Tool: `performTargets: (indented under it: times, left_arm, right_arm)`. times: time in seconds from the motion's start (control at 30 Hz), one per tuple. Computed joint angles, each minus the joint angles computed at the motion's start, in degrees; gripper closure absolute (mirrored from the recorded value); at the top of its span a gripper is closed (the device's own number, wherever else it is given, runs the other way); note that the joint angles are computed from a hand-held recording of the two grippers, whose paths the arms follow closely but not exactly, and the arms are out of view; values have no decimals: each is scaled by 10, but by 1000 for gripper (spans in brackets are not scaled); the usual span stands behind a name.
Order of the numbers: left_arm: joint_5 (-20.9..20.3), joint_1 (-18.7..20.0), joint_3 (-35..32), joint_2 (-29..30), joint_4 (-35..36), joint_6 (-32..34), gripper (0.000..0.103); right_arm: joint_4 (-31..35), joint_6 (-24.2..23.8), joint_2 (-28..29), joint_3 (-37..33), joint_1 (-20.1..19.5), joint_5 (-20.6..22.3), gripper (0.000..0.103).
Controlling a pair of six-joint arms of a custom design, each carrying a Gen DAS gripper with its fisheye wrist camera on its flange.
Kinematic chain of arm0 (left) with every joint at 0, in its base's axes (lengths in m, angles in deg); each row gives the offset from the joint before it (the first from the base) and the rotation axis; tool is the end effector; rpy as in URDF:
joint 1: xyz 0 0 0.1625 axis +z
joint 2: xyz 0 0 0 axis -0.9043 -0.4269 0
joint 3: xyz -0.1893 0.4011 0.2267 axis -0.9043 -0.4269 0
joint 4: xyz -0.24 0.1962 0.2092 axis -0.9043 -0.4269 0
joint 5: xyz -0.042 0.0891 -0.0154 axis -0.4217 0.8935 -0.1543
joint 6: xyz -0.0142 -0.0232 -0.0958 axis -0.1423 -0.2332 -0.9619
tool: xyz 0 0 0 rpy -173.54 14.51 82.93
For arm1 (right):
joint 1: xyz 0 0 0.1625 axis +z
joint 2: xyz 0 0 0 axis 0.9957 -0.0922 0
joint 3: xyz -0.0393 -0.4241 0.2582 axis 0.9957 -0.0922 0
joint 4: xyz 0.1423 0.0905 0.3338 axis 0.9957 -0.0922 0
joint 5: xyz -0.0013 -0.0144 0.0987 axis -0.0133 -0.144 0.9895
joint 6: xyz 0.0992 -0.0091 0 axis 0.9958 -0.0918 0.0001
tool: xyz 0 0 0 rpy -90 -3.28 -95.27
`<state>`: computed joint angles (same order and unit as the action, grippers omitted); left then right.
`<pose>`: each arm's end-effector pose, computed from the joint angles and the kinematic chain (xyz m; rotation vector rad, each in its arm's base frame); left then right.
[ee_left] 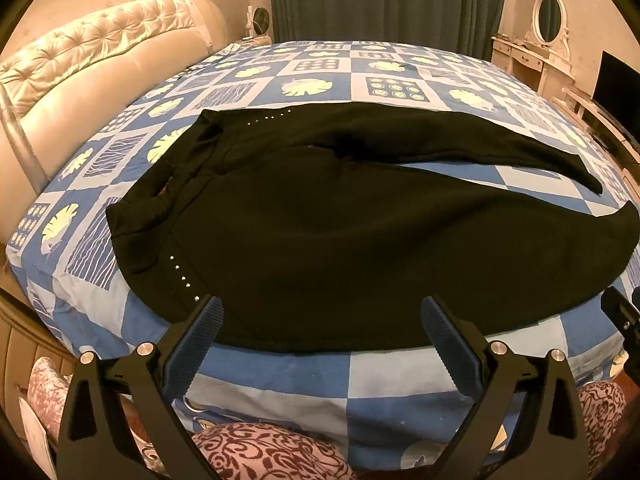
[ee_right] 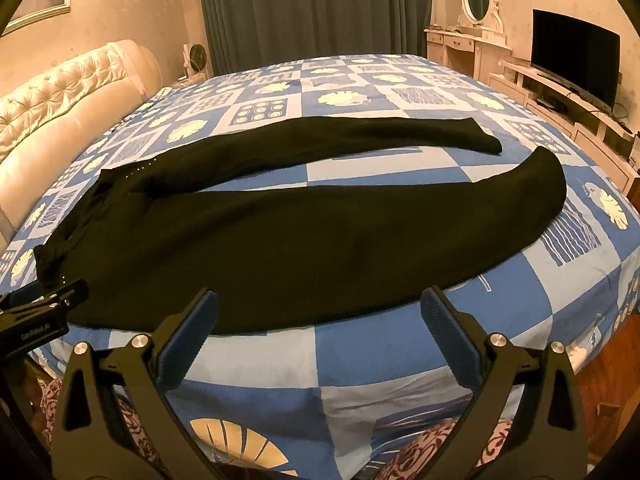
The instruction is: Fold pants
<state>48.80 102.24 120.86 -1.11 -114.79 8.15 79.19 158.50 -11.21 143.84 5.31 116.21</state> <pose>-0.3155 -0.5209 -0.0183 0.2089 2.1470 -0.8421 0.0895 -0.6871 0.2146 0.4216 -2.3033 0.8828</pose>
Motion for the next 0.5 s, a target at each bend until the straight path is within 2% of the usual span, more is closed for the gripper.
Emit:
performTargets:
  times: [0.17,0.2,0.23,0.43,0.5]
  left_arm:
    - [-1,0,1,0,-3,2,4]
    - [-1,0,1,0,-2,1,4]
    - [-1,0,1,0,-2,1,4]
    - [-4,1,3,-1,-5,2,4]
    - [-4,1,3,-1,-4,1,4]
  right_arm:
    - [14,12,3,-7,2,4,2]
    - [10,12,3,-3,3,4,2]
    - [-17,-10,-2,8,-4,-9,2]
    - [-32,-16,-5,16,-7,-15,2]
    - [-57,-28,-8,30,-11,-24,2]
